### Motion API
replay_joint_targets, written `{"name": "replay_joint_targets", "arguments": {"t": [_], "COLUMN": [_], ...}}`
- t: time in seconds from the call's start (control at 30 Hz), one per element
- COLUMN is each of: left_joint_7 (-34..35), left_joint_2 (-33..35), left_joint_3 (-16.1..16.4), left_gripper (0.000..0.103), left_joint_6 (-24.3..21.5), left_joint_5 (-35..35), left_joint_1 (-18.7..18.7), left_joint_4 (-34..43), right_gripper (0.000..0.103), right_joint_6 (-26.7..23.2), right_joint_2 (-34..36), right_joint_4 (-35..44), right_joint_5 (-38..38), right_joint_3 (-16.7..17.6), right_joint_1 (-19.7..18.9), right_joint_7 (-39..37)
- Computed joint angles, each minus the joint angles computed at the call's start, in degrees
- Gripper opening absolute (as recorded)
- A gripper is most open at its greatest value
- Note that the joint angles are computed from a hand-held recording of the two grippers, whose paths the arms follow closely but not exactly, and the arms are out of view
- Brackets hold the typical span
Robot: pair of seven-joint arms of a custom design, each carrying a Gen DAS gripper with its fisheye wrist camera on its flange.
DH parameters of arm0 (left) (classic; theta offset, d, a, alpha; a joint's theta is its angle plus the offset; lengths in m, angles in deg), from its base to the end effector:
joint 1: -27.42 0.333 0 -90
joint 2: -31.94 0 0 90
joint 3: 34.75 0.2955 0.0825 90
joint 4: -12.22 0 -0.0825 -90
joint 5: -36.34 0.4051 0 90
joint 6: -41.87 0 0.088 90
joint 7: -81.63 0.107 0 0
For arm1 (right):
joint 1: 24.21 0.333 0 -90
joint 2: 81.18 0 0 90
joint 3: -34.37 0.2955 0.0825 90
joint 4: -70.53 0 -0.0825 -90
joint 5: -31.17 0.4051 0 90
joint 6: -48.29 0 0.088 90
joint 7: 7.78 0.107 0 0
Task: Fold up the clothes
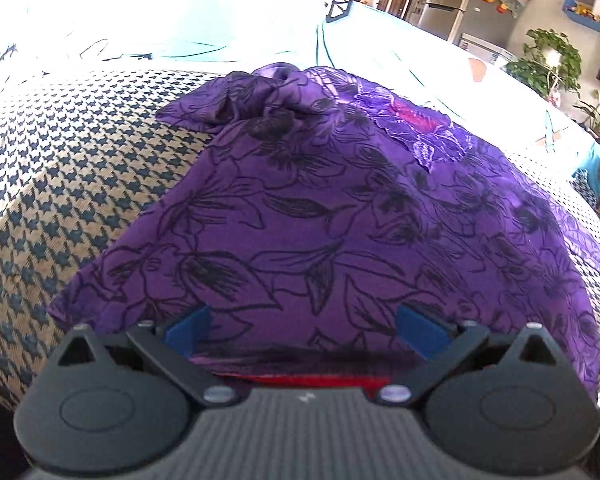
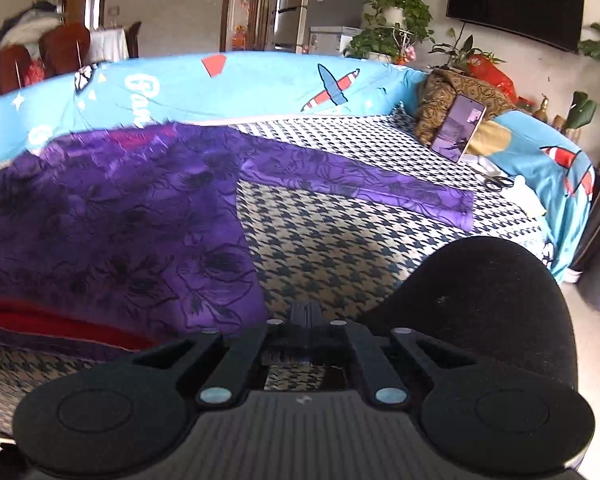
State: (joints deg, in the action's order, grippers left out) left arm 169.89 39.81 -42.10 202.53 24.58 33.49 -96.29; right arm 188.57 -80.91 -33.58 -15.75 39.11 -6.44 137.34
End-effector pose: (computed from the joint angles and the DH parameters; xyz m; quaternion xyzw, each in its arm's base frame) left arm 0.6590 -0.0014 0.4928 -0.7102 0.5911 -0.3240 0.2030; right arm 0.5830 0.2410 0.5726 -0.6058 0.6634 -0.3647 0.2449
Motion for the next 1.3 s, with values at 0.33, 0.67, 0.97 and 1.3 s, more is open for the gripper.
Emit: {"name": "replay_joint_targets", "arguments": {"t": [0.33,0.67,0.97,1.3], "left_joint_7": [-2.62,-4.42,-4.55,-5.27], "left_joint_2": [0.39,1.35,0.13,-3.36], "left_joint_3": [0.39,0.47,0.86,1.98], "left_gripper": [0.103,0.103,0.103,0.103], "left_joint_6": [1.33,0.02,-3.61,-11.81], "left_joint_5": [1.32,2.78,6.52,9.93], "left_joint_1": [0.07,0.31,0.04,-1.05], "left_joint_4": [0.08,1.63,0.82,-1.08], "right_gripper": [0.003,0.007,0.014,0.028], "right_joint_6": [13.71,17.91,12.18,2.16], "right_joint_2": [6.08,14.69,23.38,27.47], "right_joint_4": [3.73,11.25,22.32,28.17], "right_joint_5": [9.50,32.21,51.49,61.85], "right_joint_3": [-1.44,-1.09,2.27,2.79], "right_joint_1": [0.51,2.01,1.78,2.45], "right_joint_7": [-12.61,-34.15,-51.05,-60.97]}}
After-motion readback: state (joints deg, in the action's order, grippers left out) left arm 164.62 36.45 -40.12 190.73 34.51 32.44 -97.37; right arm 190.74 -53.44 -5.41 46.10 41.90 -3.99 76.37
